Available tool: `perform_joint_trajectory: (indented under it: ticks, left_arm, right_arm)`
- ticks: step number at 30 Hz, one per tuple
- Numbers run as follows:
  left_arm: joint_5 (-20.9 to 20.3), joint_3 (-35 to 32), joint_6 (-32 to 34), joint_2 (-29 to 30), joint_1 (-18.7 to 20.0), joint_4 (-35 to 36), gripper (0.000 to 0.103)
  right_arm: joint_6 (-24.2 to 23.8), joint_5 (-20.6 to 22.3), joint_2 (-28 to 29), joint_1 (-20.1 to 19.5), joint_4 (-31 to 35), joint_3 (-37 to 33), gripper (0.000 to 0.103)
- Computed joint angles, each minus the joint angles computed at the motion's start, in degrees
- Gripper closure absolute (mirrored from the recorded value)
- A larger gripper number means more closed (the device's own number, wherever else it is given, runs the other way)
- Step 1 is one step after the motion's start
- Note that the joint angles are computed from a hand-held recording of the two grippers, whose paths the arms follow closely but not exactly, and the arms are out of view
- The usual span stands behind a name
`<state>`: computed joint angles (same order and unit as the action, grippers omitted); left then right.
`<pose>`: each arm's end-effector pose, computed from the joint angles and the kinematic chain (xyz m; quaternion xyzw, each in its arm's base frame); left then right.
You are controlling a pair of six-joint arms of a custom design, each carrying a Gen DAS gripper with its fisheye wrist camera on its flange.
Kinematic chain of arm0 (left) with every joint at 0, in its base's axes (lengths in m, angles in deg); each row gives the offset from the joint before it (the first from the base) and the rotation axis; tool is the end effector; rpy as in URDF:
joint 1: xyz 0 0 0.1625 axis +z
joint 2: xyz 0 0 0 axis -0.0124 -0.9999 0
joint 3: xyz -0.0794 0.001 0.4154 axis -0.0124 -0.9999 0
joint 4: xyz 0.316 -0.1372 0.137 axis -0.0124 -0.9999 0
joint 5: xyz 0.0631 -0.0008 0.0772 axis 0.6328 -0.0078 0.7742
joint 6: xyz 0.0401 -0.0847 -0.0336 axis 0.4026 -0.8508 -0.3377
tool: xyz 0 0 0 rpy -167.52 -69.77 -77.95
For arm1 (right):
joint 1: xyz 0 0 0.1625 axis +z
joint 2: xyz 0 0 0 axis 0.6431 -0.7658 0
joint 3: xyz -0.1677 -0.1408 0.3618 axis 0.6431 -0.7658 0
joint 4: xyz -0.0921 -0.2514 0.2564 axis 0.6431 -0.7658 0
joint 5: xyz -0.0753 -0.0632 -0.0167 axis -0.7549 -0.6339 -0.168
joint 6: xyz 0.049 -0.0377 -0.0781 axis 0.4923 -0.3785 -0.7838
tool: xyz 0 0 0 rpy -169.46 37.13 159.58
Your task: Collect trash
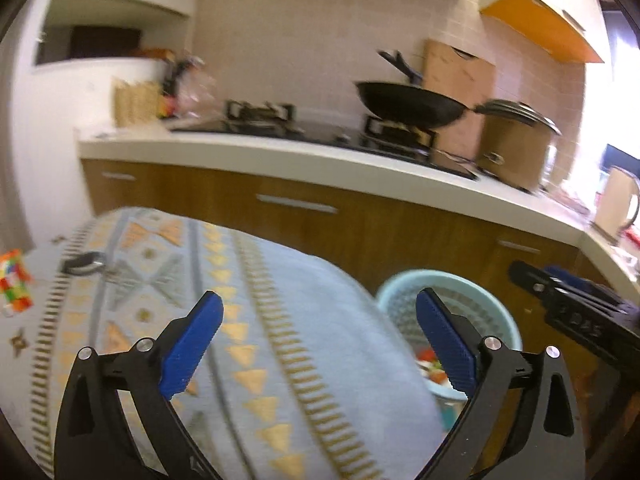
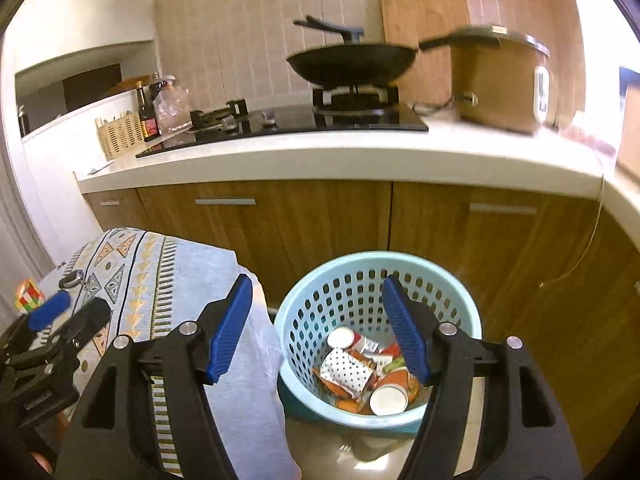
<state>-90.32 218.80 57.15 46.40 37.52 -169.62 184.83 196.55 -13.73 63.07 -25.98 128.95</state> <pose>-0.1892 -0.3738 0.0484 0.3879 0.8383 -0.3602 0.1308 0.1199 -0.2827 0.1390 -0.0608 -0.7362 0.5426 0.4000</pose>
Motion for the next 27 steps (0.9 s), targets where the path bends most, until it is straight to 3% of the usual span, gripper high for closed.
perform_joint_trajectory:
  ticks: [6, 16, 27]
  left_arm:
    - [3.77, -0.09, 4.06, 3.64, 0.77, -9.30, 0.009]
    - [5.17, -0.83, 3.19, 2.57, 2.10, -4.48, 0.008]
    - [4.78, -0.75, 2.55, 2.40, 2.63, -3.28, 0.008]
  right_arm:
    - [-3.87, 2.92, 3.66, 2.43, -9.91, 1.10, 0.039]
    - [-8.64, 5.24, 6.71, 2.61, -18.88, 1.18, 0.039]
    - [-9.85, 5.42, 7.71, 1.99, -19.95, 0.65, 0.039]
